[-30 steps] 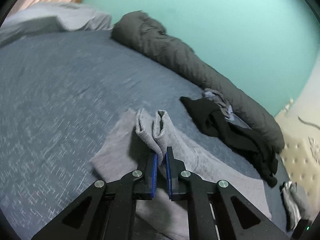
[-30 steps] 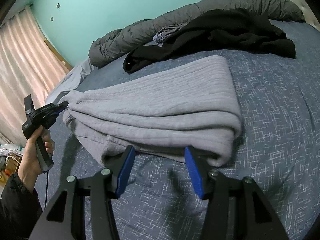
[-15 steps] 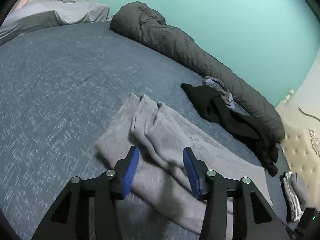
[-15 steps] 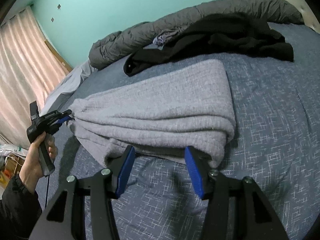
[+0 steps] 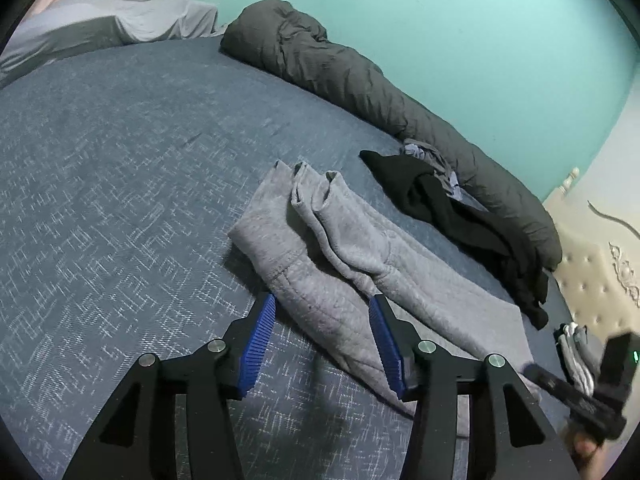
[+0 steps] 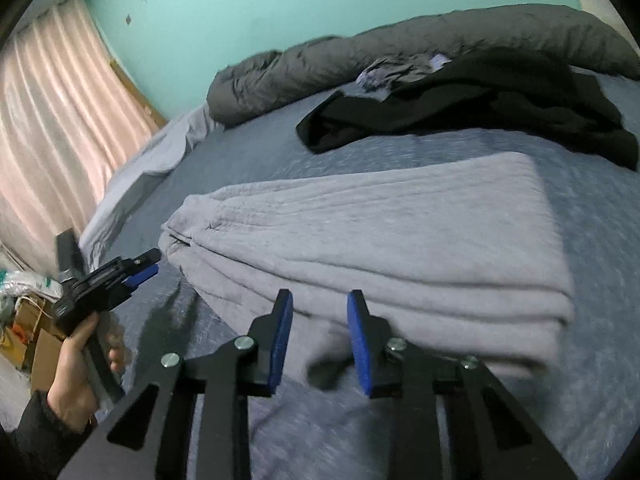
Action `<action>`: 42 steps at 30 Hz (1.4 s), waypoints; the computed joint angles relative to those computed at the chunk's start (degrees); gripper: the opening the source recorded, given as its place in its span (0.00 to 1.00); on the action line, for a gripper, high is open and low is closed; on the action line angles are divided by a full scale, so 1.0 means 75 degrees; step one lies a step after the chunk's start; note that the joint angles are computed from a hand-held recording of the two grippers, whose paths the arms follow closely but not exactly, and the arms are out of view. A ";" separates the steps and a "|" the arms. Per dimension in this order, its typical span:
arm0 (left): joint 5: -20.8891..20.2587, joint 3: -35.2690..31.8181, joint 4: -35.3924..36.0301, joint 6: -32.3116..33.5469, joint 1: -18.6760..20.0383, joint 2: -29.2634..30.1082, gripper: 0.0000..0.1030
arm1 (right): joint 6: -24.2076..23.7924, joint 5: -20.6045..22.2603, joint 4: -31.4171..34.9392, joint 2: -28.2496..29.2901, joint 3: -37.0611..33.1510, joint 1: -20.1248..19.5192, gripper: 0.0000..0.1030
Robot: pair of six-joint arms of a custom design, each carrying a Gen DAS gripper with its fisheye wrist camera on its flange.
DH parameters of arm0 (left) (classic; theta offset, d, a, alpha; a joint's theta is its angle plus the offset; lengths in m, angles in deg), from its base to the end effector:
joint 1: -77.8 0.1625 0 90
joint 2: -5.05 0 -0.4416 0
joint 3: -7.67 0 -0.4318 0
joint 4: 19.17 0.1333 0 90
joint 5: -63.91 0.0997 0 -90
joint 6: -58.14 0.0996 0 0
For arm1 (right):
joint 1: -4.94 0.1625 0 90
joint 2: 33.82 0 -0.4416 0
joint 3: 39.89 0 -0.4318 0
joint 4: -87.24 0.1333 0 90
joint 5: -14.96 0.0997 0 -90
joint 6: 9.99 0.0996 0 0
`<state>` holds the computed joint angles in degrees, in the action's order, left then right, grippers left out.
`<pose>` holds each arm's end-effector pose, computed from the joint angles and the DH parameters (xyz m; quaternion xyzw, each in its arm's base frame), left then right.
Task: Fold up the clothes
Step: 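Open the left gripper and move it over the loose grey hoodie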
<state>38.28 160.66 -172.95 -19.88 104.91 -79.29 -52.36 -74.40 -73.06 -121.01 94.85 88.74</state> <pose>-0.1622 -0.3337 0.1484 -0.0889 0.8412 -0.4895 0.2119 0.0857 -0.4555 0.2317 0.3054 -0.9316 0.1820 0.0761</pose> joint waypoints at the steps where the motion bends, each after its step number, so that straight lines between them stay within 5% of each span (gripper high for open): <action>1: 0.0016 0.0003 0.0141 -0.0049 -0.0036 -0.0054 0.52 | 0.0080 -0.0195 -0.0162 0.0249 -0.0068 0.0166 0.25; 8: 0.0001 0.0102 0.0227 0.0043 -0.0107 -0.0372 0.52 | 0.0815 -0.1116 -0.1056 0.1536 -0.0386 0.0739 0.23; 19: -0.0058 0.0173 0.0227 0.0000 -0.0137 -0.0483 0.52 | 0.0569 -0.2261 -0.2899 0.2704 -0.0028 0.0827 0.20; 27: -0.0136 0.0186 0.0076 0.0068 -0.0157 -0.0444 0.52 | 0.1134 -0.1837 -0.2168 0.2160 -0.0181 0.0981 0.19; 32: -0.0145 0.0201 0.0304 -0.0131 -0.0151 -0.0590 0.53 | 0.1218 -0.2279 -0.2186 0.2584 -0.0332 0.1109 0.14; 36: -0.0134 0.0221 0.0234 -0.0198 -0.0174 -0.0600 0.60 | 0.1135 -0.2477 -0.3001 0.2982 -0.0163 0.1072 0.13; 38: -0.0223 0.0246 -0.0065 -0.0071 -0.0146 -0.0509 0.65 | 0.1044 -0.2662 -0.3451 0.3168 -0.0085 0.1157 0.13; 42: -0.0602 0.0393 -0.1760 0.0563 0.0110 -0.0055 0.73 | 0.1247 -0.2257 -0.2488 0.2635 -0.0196 0.1061 0.13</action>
<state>33.77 163.60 -186.15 -15.66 105.73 -79.70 -43.01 -91.33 -91.72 -101.25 93.38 96.70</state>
